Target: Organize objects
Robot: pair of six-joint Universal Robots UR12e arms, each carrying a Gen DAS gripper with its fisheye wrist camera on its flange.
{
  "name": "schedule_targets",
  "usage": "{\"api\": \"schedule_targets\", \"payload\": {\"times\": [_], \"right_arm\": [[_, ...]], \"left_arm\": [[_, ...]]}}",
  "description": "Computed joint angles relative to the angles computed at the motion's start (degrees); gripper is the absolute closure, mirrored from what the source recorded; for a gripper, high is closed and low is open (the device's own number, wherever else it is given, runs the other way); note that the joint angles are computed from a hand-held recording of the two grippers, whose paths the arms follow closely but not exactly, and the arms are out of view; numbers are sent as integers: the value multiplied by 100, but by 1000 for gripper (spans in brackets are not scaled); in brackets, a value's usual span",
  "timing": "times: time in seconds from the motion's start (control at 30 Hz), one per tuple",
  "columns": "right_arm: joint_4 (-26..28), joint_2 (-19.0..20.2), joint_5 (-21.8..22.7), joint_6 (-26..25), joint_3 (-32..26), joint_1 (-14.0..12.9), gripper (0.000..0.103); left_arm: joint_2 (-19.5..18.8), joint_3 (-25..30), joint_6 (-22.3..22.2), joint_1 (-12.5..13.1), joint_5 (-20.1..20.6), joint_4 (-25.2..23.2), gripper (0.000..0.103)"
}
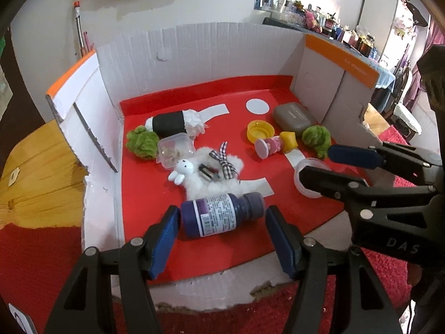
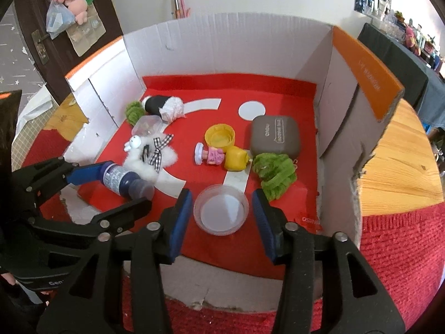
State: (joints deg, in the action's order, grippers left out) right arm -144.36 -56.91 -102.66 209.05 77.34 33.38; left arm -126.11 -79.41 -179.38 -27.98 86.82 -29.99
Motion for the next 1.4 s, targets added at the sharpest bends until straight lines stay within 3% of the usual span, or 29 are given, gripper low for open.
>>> {"api": "schedule_targets", "payload": {"times": [0.2, 0.3, 0.47, 0.8, 0.87, 1.23, 1.4], "right_arm": [[-257, -64, -60, 48, 97, 27, 50], [-391, -105, -127, 89, 155, 55, 43], [-659, -187, -286, 202, 283, 107, 42], [-1270, -236, -1239, 471, 508, 335, 38], [-1344, -228, -1366, 516, 536, 370, 34], [-1511, -140, -1901, 516, 609, 521, 33], [-1489, -139, -1859, 595, 644, 506, 33]], "left_arm": [[86, -126, -88, -13, 127, 198, 35], [127, -209, -181, -24, 242, 367, 31], [209, -381, -386, -46, 447, 733, 26], [307, -695, -842, -127, 1064, 1516, 18], [318, -739, -873, -137, 1142, 1628, 16], [313, -856, -861, -163, 1171, 1785, 12], [309, -891, -883, -144, 1110, 1831, 12]]}}
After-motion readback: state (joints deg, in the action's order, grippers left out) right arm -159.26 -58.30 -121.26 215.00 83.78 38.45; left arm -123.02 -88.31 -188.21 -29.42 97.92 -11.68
